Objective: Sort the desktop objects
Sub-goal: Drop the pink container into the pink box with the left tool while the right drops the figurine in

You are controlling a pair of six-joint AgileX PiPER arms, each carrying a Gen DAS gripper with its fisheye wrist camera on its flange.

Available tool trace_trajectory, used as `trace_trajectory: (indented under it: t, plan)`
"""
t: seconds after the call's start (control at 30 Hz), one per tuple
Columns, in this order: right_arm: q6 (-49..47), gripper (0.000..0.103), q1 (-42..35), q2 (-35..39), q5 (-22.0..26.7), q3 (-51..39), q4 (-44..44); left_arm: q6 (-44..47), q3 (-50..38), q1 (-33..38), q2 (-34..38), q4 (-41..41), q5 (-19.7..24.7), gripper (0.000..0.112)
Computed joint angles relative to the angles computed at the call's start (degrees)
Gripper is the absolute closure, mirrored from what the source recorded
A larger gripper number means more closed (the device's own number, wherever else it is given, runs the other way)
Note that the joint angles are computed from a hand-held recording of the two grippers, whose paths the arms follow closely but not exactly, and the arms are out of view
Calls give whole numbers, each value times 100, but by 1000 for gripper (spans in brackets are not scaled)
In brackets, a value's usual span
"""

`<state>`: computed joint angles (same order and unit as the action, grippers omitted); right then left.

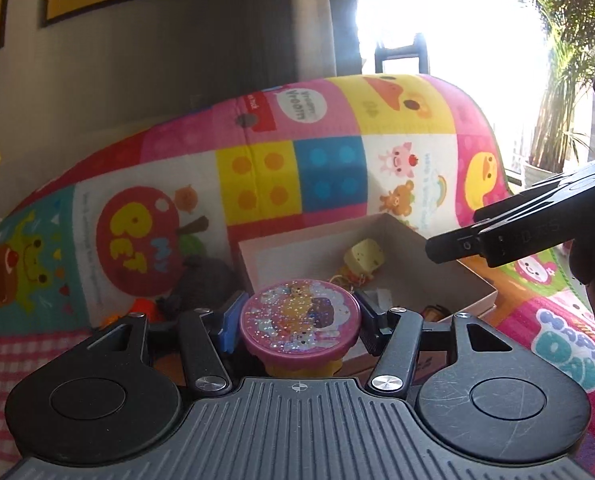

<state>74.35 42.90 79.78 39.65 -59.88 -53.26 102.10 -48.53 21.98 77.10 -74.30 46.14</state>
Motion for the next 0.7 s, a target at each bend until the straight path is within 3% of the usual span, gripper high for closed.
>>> trace_trajectory:
  t: [0.17, 0.33, 0.37, 0.43, 0.47, 0.53, 0.7]
  plan:
    - [708, 11, 347, -726, 419, 822, -559, -538, -375, -632, 313, 207, -150, 51]
    - [772, 11, 712, -1002, 703, 1294, -455, -391, -765, -1609, 697, -262, -1166, 51]
    - [780, 11, 746, -957, 749, 1312, -452, -170, -942, -1790, 842, -507, -1453, 48]
    - [873, 11, 800, -874, 795, 1330, -445, -412, -1435, -2029, 1175, -310, -1904, 28]
    - [907, 11, 802, -882, 735, 1368, -423, -876, -1665, -1996, 1296, 53, -1824, 18]
    - [1030, 11, 848, -870, 668, 1443, -466, -1367, -1848, -1723, 1352, 280, -1475, 18]
    - [1126, 9, 1035, -563, 713, 1369, -592, -114, -840, -718, 696, -357, -891, 16]
